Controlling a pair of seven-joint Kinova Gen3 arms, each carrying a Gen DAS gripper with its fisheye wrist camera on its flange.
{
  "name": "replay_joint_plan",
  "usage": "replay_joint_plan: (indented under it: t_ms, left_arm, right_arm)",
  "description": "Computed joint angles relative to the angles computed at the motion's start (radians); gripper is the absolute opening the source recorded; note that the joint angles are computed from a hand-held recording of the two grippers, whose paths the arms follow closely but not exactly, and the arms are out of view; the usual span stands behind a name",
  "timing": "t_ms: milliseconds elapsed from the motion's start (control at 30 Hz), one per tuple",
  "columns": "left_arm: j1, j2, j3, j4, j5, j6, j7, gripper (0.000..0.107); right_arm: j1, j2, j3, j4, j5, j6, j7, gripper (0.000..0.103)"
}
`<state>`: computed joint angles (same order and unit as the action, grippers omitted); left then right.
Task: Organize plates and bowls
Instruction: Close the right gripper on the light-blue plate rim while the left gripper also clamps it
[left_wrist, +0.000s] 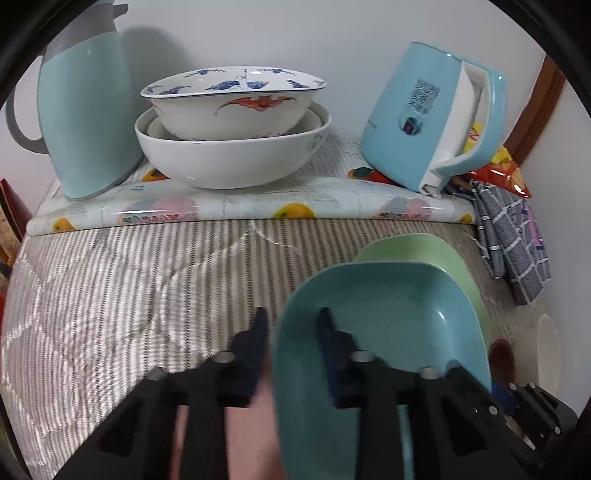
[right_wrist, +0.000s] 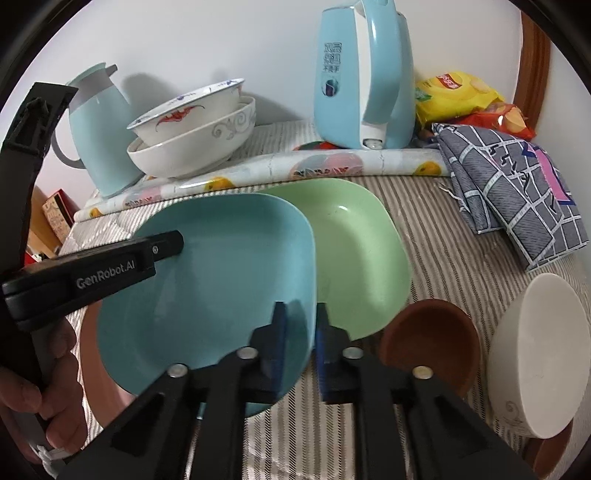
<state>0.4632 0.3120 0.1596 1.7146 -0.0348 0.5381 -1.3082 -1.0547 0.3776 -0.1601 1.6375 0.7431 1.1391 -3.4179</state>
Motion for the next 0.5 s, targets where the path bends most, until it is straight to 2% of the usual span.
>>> replay_joint_plan:
  t_ms: [100,267,500]
  left_arm:
    - [0.008,-0.015,-0.003,0.007,-0.012,-0.004,0.004,0.016]
    - [-0.026,-0.052,0.019,0.025,0.034,-0.007,-0.032,0.013]
    - [-0.029,-0.122,0.032,0.063,0.054,-0.006,-0.043,0.012]
  right_arm:
    - [-0.011,0.003,0.003,-0.012,0.003,0.028,-0.014,0.010]
    - [-0.023,-0.026,-0.006,0.011,0.024,0.033,-0.062,0.009]
    - [-0.060,-0.043,-0.032,-0.011,0.041,0.122,-0.104,0.008]
